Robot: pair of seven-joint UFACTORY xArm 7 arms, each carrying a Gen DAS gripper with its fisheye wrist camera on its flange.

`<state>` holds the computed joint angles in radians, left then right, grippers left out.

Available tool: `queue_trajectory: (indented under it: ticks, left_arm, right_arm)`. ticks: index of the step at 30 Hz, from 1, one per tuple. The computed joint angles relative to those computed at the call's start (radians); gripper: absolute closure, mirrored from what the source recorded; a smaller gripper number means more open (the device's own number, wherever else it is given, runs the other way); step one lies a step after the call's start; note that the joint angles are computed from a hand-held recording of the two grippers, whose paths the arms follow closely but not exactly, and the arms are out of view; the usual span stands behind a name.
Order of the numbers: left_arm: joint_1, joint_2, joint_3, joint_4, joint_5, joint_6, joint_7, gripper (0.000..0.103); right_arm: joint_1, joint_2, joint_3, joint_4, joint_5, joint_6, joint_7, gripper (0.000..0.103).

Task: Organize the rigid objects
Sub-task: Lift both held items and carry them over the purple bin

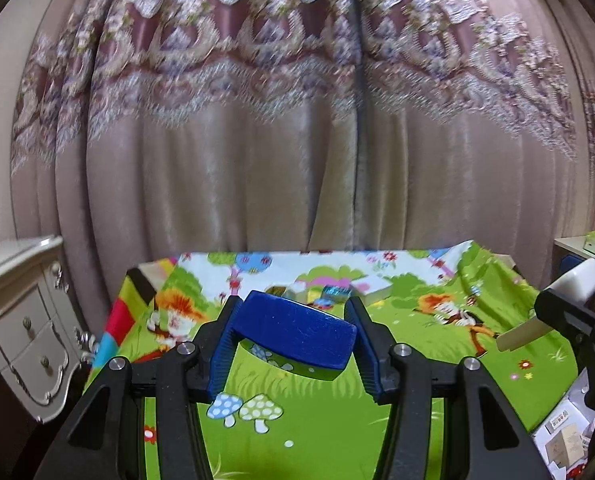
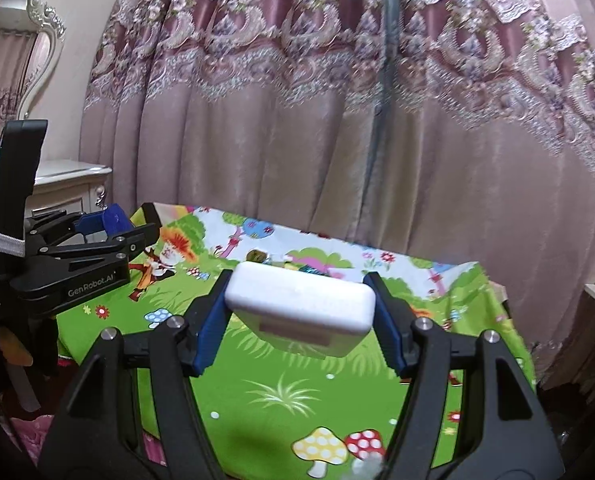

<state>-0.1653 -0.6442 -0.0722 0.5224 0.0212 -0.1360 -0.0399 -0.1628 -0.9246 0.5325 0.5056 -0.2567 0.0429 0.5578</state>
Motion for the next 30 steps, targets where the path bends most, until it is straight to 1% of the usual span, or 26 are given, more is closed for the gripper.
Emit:
queue_trajectory:
  ticks: [2, 4, 8, 11, 13, 15, 19, 20, 24, 26, 28, 30]
  left_arm:
    - [-0.018, -0.025, -0.005, -0.004, 0.005, -0.004, 0.004, 0.050]
    - [-0.038, -0.038, -0.003, -0.002, 0.013, 0.009, 0.013, 0.050]
    - [-0.165, -0.042, 0.050, 0.021, 0.015, 0.095, 0.057, 0.050]
    - [-0.278, -0.038, 0.095, 0.039, -0.008, 0.172, 0.113, 0.050]
    - [-0.321, -0.034, 0.099, 0.047, -0.032, 0.207, 0.145, 0.050]
    - [-0.386, -0.022, 0.113, 0.067, -0.064, 0.260, 0.187, 0.050]
    - [-0.460, -0.006, 0.102, 0.084, -0.129, 0.316, 0.251, 0.050]
    - [-0.489, 0.005, 0.105, 0.095, -0.148, 0.336, 0.274, 0.050]
    - [-0.568, 0.039, 0.096, 0.125, -0.225, 0.397, 0.347, 0.050]
    - [-0.585, 0.053, 0.076, 0.136, -0.254, 0.421, 0.375, 0.050]
    - [-0.616, 0.079, 0.070, 0.161, -0.294, 0.468, 0.413, 0.050]
    - [-0.631, 0.109, 0.062, 0.190, -0.335, 0.517, 0.442, 0.050]
  right_arm:
    - [0.013, -0.053, -0.017, -0.020, -0.002, 0.024, -0.004, 0.035]
    - [0.039, -0.092, -0.043, -0.038, -0.004, 0.056, -0.017, 0.035]
    - [0.089, -0.164, -0.096, -0.073, -0.002, 0.149, -0.038, 0.035]
    - [0.140, -0.211, -0.151, -0.097, 0.004, 0.244, -0.065, 0.035]
    - [0.165, -0.249, -0.180, -0.109, 0.008, 0.319, -0.084, 0.035]
    - [0.183, -0.292, -0.208, -0.120, 0.010, 0.400, -0.106, 0.035]
    - [0.191, -0.396, -0.246, -0.144, 0.010, 0.533, -0.136, 0.035]
    - [0.190, -0.425, -0.255, -0.151, 0.009, 0.564, -0.144, 0.035]
    - [0.174, -0.538, -0.292, -0.174, 0.002, 0.692, -0.185, 0.035]
    - [0.161, -0.581, -0.314, -0.185, 0.002, 0.743, -0.203, 0.035]
    - [0.150, -0.616, -0.336, -0.194, 0.004, 0.800, -0.226, 0.035]
    - [0.136, -0.642, -0.358, -0.200, 0.001, 0.863, -0.258, 0.035]
